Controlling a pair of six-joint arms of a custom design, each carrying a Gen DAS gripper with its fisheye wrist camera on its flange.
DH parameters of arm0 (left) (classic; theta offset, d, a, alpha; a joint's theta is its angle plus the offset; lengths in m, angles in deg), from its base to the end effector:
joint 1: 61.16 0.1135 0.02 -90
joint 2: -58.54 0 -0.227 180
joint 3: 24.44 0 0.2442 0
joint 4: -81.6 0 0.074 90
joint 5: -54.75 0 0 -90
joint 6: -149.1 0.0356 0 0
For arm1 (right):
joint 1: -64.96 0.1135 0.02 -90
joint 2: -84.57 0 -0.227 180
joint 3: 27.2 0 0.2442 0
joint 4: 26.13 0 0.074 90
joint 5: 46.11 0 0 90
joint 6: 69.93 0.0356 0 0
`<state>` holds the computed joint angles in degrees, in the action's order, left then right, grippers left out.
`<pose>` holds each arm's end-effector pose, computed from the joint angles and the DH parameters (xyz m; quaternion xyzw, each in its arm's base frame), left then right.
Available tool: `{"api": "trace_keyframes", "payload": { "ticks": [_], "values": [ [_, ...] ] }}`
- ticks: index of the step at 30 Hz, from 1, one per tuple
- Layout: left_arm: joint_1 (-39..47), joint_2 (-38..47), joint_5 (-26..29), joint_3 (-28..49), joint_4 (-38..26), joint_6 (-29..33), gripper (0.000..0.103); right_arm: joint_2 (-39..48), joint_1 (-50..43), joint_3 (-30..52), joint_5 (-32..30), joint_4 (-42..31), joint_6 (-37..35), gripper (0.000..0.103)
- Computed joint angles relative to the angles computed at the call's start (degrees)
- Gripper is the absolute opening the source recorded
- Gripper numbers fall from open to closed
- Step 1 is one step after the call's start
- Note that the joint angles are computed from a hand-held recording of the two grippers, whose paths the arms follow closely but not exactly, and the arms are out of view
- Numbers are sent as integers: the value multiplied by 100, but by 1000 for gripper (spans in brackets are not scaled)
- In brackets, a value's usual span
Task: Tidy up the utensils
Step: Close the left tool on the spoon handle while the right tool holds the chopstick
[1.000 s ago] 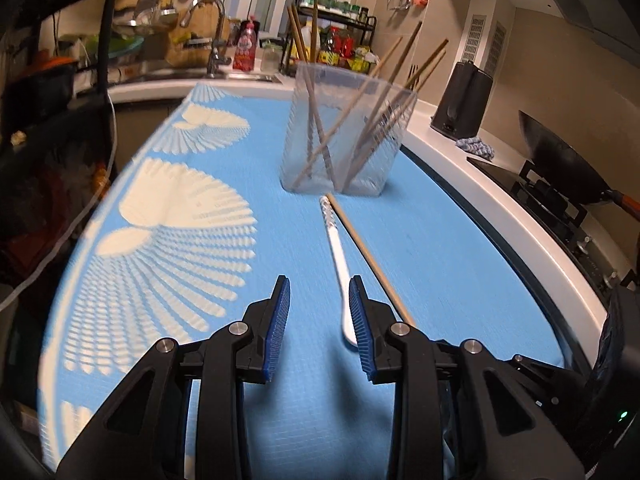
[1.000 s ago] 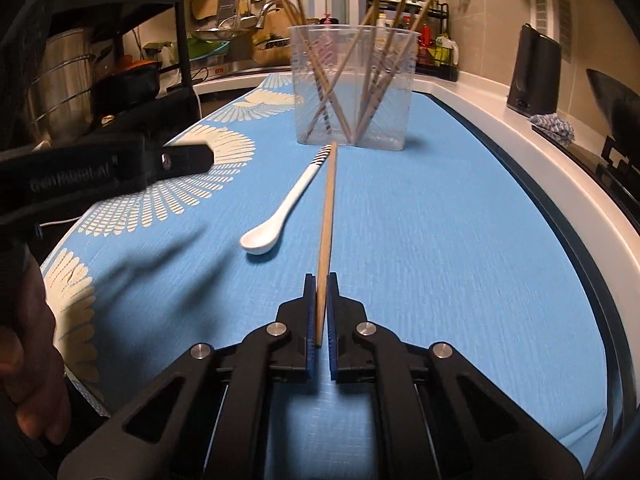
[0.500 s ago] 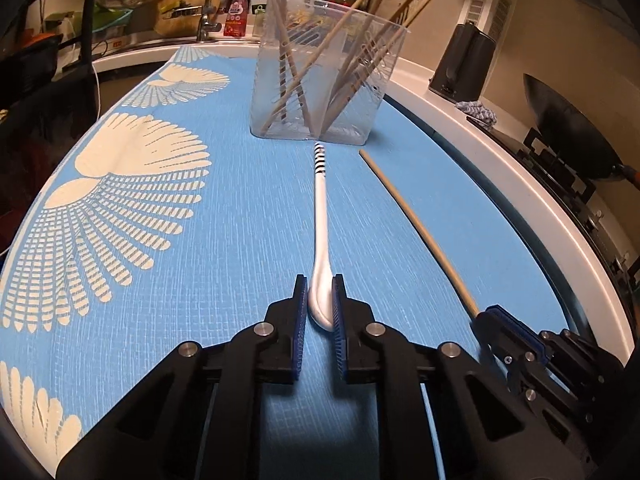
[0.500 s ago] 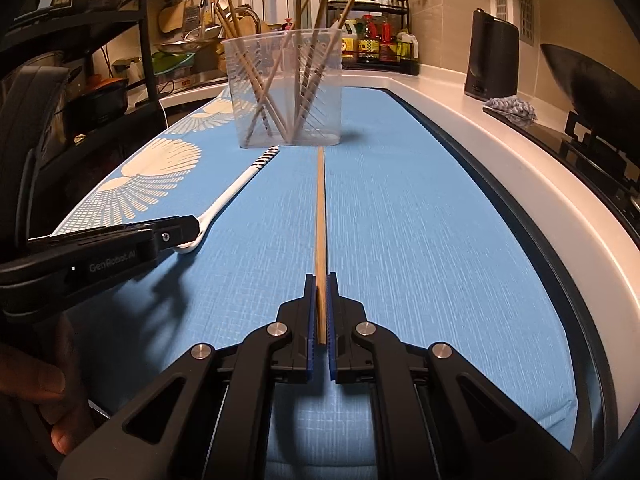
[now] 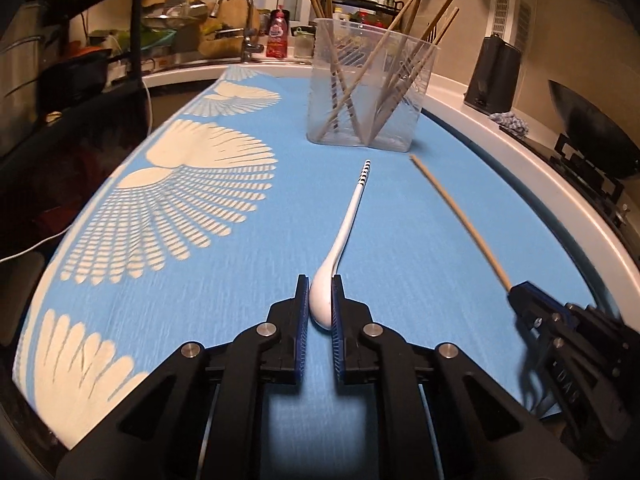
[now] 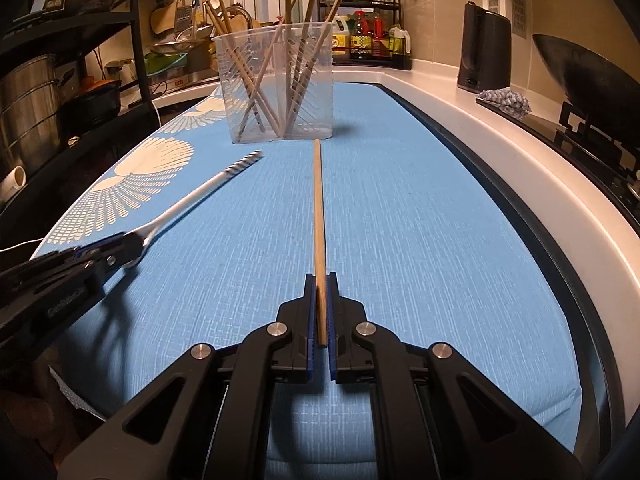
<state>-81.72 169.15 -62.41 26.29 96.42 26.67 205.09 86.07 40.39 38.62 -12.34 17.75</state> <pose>0.2839 -0.0891 0.0399 -0.1821 0.8842 0.0284 0.4293 0.3415 0.1354 0.0451 -0.2025 0.8794 0.1110 0.4164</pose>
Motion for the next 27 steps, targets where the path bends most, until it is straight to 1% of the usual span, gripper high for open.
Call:
{"api": "trace_keyframes", "payload": {
  "ticks": [2,4,20,27],
  "values": [
    [-116,80,-202,42,4,110,12,6,14,10,30,1,-23,6],
    [-145,136,-221,90,36,230,12,13,-17,36,-33,-36,-7,6],
    [-141,187,-230,108,112,290,13,158,-81,165,-197,48,35,6],
    [-147,176,-241,103,114,302,13,112,-76,201,-195,-93,39,5]
  ]
}}
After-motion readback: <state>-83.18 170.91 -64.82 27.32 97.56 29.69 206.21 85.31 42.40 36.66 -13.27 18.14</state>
